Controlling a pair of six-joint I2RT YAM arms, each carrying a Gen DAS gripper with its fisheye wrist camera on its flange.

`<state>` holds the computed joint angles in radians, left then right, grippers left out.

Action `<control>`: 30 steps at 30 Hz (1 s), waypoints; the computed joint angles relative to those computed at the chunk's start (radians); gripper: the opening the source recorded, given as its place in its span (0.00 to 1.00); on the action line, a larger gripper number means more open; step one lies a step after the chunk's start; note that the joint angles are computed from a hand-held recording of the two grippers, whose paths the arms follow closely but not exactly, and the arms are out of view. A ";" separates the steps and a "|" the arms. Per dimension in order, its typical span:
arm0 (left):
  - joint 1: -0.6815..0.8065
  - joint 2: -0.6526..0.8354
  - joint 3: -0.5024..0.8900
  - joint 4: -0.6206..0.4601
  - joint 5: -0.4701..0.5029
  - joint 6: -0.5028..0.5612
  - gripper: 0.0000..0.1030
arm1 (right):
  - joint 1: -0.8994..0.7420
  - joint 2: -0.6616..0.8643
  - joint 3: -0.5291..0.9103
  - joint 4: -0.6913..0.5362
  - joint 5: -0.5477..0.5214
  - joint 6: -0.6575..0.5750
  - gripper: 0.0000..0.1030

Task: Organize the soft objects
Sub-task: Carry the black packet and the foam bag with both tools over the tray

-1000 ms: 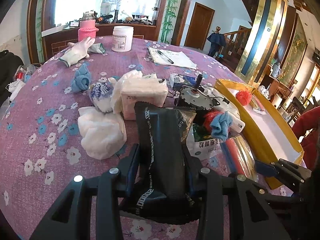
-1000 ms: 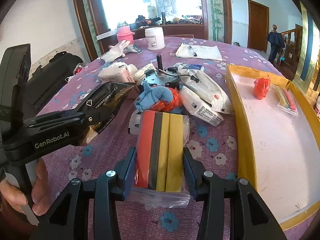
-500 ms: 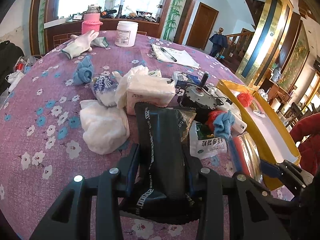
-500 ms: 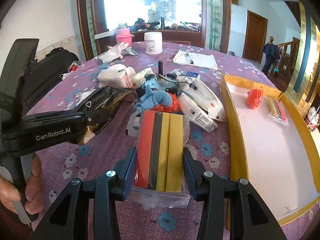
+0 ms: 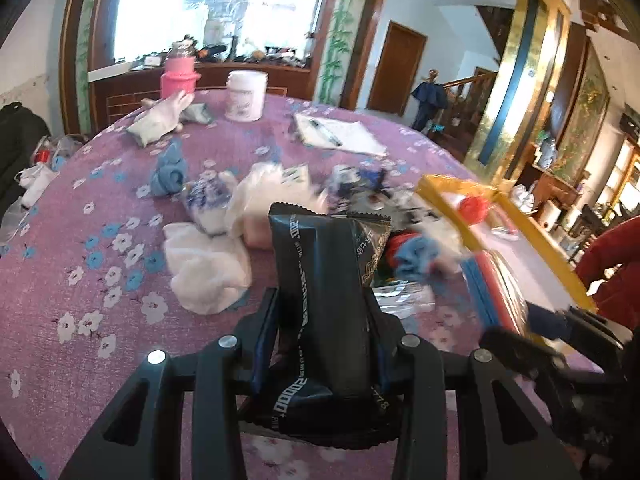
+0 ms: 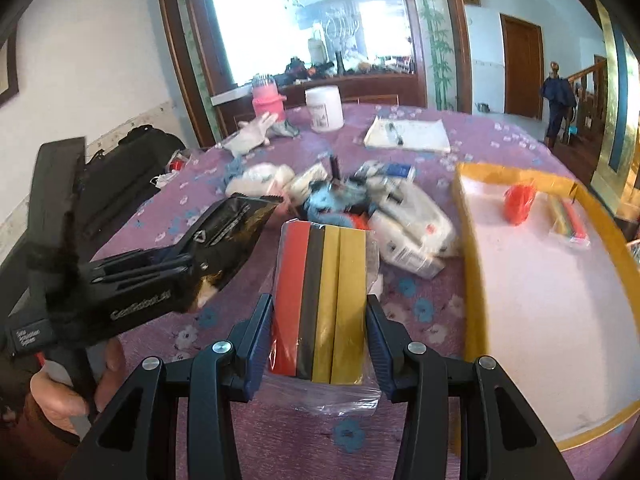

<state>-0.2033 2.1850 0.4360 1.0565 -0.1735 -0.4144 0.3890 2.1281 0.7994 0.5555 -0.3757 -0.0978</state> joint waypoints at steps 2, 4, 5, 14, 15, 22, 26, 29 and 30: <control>-0.027 -0.041 -0.018 -0.005 -0.006 -0.005 0.37 | -0.025 -0.024 -0.013 0.006 -0.017 0.002 0.46; -0.072 -0.106 -0.014 -0.079 -0.034 -0.006 0.37 | -0.063 -0.041 -0.013 -0.006 -0.054 0.007 0.46; -0.083 -0.120 -0.011 -0.097 -0.033 -0.008 0.37 | -0.078 -0.045 -0.013 -0.004 -0.068 0.015 0.46; -0.226 -0.170 0.139 -0.302 -0.057 -0.009 0.37 | -0.263 -0.049 -0.002 0.010 -0.153 0.052 0.46; -0.236 -0.161 0.166 -0.324 -0.049 -0.012 0.37 | -0.280 -0.045 0.006 0.003 -0.162 0.054 0.46; -0.311 -0.053 0.412 -0.508 -0.007 -0.035 0.37 | -0.427 0.001 0.076 -0.050 -0.202 0.074 0.46; -0.349 0.051 0.593 -0.612 0.033 -0.060 0.37 | -0.499 0.026 0.119 -0.097 -0.217 0.075 0.46; -0.373 0.123 0.710 -0.683 0.045 -0.069 0.37 | -0.537 0.049 0.150 -0.126 -0.216 0.076 0.46; -0.380 0.146 0.739 -0.695 0.044 -0.070 0.37 | -0.545 0.058 0.164 -0.140 -0.210 0.076 0.46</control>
<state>-0.5832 2.3307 1.1752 0.3616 -0.1290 -0.4841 -0.1561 2.1865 0.9632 0.4150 -0.5855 -0.0218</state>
